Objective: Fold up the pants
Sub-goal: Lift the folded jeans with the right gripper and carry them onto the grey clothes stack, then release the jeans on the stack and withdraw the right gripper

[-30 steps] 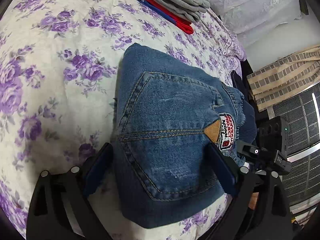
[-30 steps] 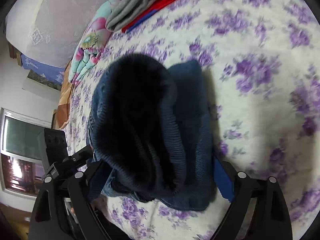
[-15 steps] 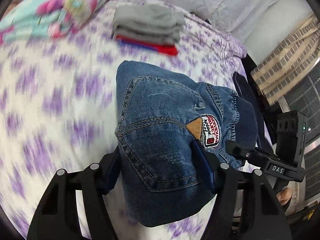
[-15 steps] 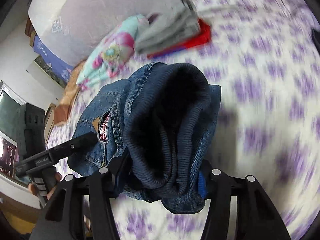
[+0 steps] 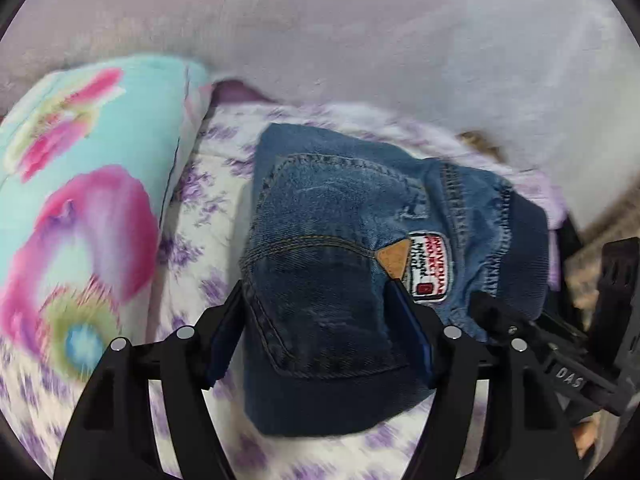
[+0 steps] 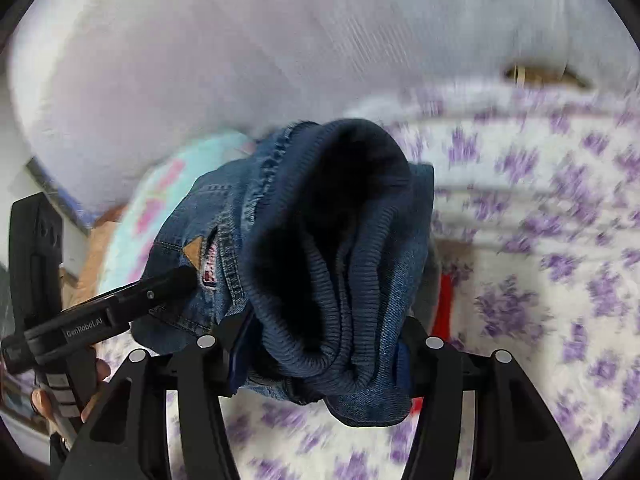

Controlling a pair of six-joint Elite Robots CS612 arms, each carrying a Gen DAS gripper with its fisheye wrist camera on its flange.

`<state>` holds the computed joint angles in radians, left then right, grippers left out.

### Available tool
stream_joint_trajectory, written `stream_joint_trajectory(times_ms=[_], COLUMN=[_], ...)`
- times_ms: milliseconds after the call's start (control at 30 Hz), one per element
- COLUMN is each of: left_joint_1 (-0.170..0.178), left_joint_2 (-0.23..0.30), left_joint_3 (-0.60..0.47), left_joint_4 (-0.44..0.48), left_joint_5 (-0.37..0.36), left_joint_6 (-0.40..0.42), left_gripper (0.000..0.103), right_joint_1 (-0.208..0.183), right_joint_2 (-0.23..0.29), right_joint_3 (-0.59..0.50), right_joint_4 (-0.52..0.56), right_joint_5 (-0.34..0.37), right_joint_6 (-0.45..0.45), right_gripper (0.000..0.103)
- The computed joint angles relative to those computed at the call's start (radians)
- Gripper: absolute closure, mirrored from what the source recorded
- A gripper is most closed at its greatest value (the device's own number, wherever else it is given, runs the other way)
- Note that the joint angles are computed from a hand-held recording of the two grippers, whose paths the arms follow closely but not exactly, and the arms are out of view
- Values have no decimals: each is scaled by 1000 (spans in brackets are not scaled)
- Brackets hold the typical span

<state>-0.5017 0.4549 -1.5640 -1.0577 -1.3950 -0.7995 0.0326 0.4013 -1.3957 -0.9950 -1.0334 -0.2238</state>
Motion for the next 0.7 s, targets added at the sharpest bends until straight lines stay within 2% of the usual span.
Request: stream_joint_trajectory(times_ms=[33, 67, 133, 167, 267, 367, 467, 567, 600, 633, 700], left_joint_1=[11, 22, 28, 31, 33, 19, -24, -89, -131, -168, -237], left_joint_2=[8, 27, 94, 106, 110, 80, 59, 49, 44, 42, 45], left_joint_3=[24, 32, -24, -39, -64, -64, -110, -184, -222, -252, -309], left_joint_4=[21, 24, -64, -89, -87, -17, 52, 145, 210, 261, 354], left_joint_5=[-16, -42, -42, -55, -54, -14, 93, 241, 325, 392, 496], left_joint_6=[-9, -19, -76, -64, -46, -65, -45, -47, -61, -80, -137], left_gripper=[37, 35, 21, 21, 17, 19, 19, 17, 14, 7, 5], right_joint_1=[9, 12, 3, -1, -8, -2, -14, -33, -36, -40, -49], right_joint_2=[7, 24, 50, 53, 57, 53, 50, 63, 73, 84, 109], right_joint_3=[23, 25, 4, 0, -16, -45, -106, -208, -262, -309, -396], right_joint_4=[-11, -26, -66, -64, -55, -53, -34, -56, -64, -67, -58], right_joint_5=[-33, -35, 22, 38, 72, 28, 13, -19, -66, -98, -139], right_joint_6=[0, -8, -9, -17, -27, -9, -15, -23, -27, -37, -65], right_gripper=[41, 34, 30, 29, 26, 25, 24, 14, 12, 12, 3])
